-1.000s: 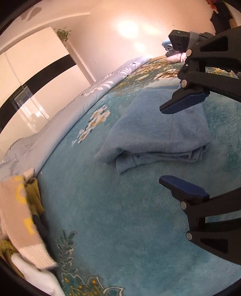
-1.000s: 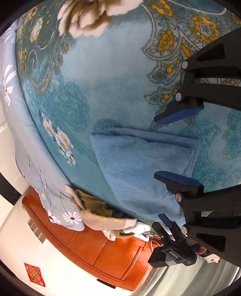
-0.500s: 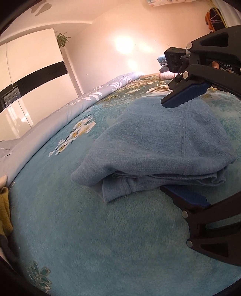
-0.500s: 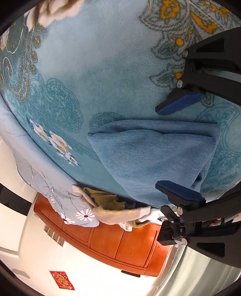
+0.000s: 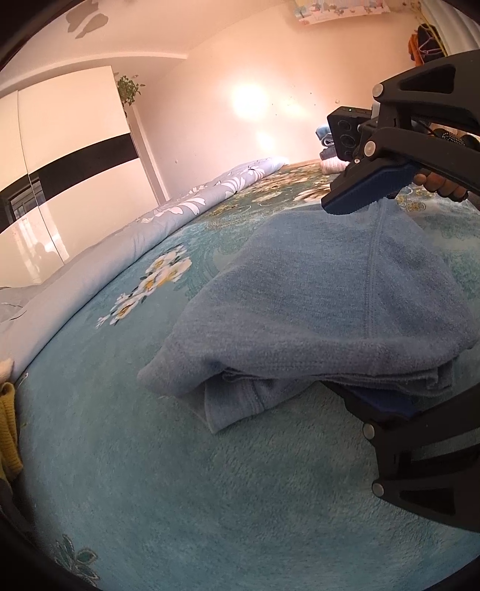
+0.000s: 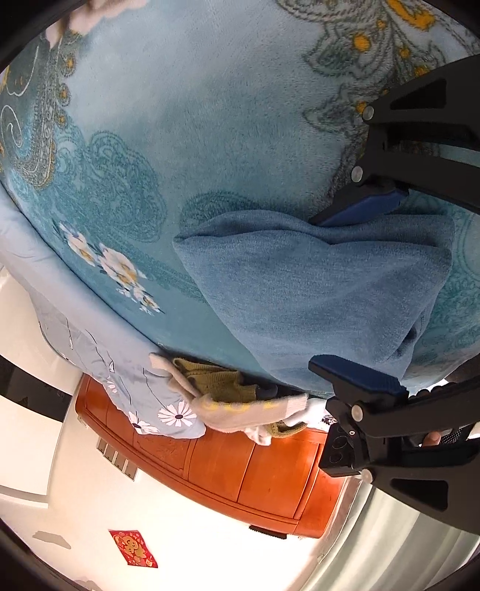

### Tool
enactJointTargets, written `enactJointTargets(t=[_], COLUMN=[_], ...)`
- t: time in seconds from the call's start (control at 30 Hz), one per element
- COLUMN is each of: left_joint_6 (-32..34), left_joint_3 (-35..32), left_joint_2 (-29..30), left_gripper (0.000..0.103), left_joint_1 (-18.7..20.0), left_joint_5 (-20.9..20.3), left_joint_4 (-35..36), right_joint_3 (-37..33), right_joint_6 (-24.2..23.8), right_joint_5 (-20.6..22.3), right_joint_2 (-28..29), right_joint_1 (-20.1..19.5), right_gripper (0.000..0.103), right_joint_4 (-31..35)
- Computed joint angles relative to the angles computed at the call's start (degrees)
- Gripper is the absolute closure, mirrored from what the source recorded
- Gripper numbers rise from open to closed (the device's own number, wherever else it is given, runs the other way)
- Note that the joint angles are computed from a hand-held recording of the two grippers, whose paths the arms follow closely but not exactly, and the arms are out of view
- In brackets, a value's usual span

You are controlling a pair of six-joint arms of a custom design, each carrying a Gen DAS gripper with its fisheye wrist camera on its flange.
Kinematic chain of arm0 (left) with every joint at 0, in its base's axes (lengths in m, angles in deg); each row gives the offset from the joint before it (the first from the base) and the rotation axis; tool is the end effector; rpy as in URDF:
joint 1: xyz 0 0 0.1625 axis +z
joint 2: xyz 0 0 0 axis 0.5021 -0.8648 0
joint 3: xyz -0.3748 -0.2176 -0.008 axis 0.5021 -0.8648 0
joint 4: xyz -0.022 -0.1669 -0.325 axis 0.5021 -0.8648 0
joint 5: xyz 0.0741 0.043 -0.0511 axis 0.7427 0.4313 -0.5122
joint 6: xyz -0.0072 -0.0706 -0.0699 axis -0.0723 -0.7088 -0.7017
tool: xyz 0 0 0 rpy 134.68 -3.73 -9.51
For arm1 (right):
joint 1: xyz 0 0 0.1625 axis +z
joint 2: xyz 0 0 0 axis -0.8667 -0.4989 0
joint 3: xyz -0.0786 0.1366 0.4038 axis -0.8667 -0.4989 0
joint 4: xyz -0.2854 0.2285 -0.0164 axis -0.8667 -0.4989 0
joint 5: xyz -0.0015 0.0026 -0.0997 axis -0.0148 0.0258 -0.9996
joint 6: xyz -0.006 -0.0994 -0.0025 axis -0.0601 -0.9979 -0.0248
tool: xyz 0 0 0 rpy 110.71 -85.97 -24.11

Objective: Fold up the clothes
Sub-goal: 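Grasp the folded sweatshirt bundle with both tools and lift it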

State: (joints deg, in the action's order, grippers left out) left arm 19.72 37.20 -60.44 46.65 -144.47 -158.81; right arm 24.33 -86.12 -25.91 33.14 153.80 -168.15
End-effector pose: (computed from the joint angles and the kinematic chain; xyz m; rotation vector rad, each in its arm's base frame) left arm -0.0025 -0.5965 0.2479 0.1493 -2.8717 0.8167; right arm 0.1883 -0.6409 0.0653 -0.1067 2.9406 -0.5736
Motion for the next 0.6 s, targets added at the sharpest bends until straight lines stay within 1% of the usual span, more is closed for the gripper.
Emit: enactJointTargets(t=[0.03,0.07,0.1,0.13,0.17,0.2,0.23,0.27,0.37,0.53,0.6], left_joint_6=[-0.5,-0.9,-1.2,-1.5,-1.7,-2.0,-2.3,-2.5,-3.1,-1.5,-0.7], left_joint_3=[0.2,0.5,0.6,0.7,1.0,1.3,1.8,2.3,3.6,5.4,5.6], left_joint_2=[0.0,0.0,0.0,0.0,-0.1,-0.3,-0.4,-0.5,-1.1,-2.7,-3.1], left_gripper=[0.027,0.032,0.036,0.045,0.058,0.067,0.081,0.084,0.088,0.089,0.089], left_joint_1=[0.1,0.2,0.2,0.0,-0.3,-0.8,-1.1,-1.4,-2.3,-6.2,-8.1], left_joint_5=[0.0,-0.1,0.5,1.5,3.3,5.6,7.1,8.2,9.6,11.9,12.5], left_joint_4=[-0.6,-1.3,-1.6,-1.5,-1.4,-1.2,-1.5,-2.1,-3.8,-4.3,-4.0], right_joint_3=[0.0,0.1,0.2,0.2,0.1,0.1,0.0,0.0,0.3,2.0,3.4], right_joint_6=[0.2,0.4,0.7,0.8,0.9,0.9,0.9,0.9,-0.3,-2.0,-2.0], right_joint_5=[-0.6,-1.0,-1.3,-1.7,-2.1,-2.2,-2.3,-2.3,-2.0,-0.7,0.9], right_joint_2=[0.0,0.0,-0.1,-0.2,-0.2,-0.3,-0.4,-0.5,-1.3,-4.2,-6.1], right_joint_1=[0.1,0.2,0.2,0.2,0.3,0.4,0.4,0.5,1.0,1.2,0.5], right_gripper=[0.049,0.054,0.057,0.062,0.07,0.073,0.078,0.083,0.087,0.089,0.088], right_joint_4=[-0.1,-0.1,-0.2,-0.2,0.1,0.4,0.6,0.8,1.3,2.2,2.6])
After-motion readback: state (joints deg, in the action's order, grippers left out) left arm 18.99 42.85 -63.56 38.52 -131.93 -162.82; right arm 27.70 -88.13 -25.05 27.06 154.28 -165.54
